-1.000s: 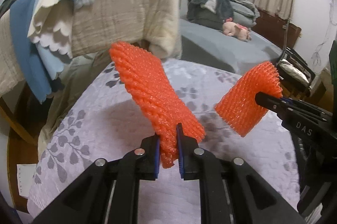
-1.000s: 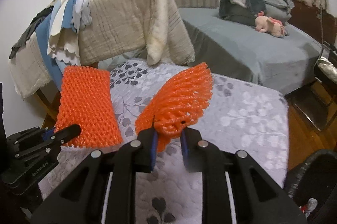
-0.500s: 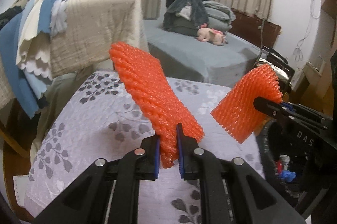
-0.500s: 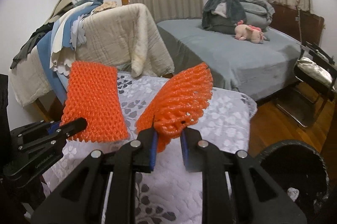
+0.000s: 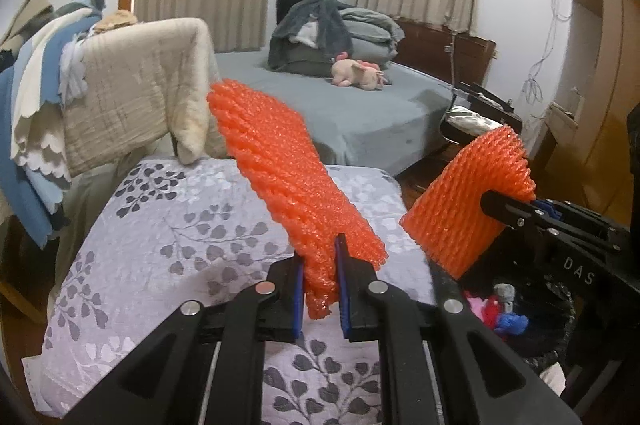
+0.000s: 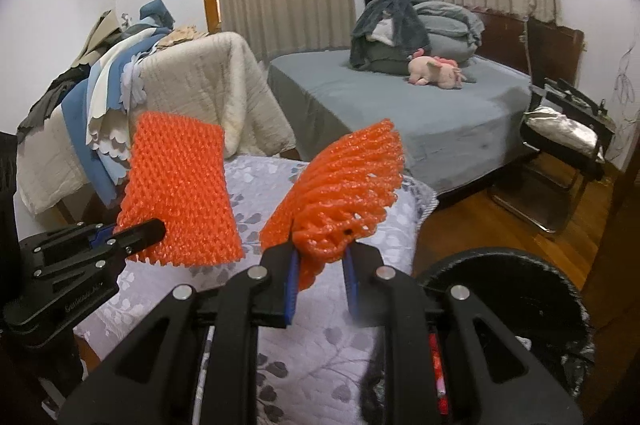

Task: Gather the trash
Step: 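Carry both orange sleeves over the black bin and open both tools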

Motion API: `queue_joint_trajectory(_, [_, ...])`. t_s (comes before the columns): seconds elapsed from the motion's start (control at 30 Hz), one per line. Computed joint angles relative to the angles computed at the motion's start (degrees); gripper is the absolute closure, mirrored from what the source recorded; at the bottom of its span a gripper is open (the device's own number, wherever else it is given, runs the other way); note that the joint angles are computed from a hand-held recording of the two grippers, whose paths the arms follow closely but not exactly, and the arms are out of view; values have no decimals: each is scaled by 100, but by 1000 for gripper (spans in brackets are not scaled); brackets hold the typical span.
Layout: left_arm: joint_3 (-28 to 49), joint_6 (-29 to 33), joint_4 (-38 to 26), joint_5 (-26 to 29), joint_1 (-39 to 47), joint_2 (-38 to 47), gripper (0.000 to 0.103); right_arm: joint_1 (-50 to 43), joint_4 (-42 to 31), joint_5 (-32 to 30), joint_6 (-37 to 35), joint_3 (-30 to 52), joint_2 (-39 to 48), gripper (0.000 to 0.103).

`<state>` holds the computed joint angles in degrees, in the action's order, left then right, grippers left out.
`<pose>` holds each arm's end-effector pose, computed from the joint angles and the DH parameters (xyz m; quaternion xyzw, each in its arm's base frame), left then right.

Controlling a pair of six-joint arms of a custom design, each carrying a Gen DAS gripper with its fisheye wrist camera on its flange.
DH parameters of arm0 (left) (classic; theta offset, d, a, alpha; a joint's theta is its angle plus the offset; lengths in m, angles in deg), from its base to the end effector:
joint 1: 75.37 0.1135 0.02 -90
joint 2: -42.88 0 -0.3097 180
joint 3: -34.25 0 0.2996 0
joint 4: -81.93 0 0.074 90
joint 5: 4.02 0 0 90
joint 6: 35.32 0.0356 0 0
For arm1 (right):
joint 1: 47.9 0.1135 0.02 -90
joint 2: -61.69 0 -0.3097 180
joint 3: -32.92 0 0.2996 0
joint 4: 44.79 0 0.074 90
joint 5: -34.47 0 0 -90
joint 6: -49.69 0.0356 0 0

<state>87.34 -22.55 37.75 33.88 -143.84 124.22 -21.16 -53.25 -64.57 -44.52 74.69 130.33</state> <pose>0.1238 -0.2373 0.1865 -0.1347 0.8802 -0.0031 0.4552 0.2328 0.1236 0.2034 -0.2712 0.8438 0.1581 0.4353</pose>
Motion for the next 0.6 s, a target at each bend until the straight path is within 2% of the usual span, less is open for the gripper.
queue_joint_trajectory(0.3, [563,409,240,31,-236,554,89,-1022,-469,-407,-311,-275,-819,85])
queue_joint_trajectory(0.6, [1014,1070,825,267,-319,1104,89,-2299,-686,-886,-746,-453,-1044,85])
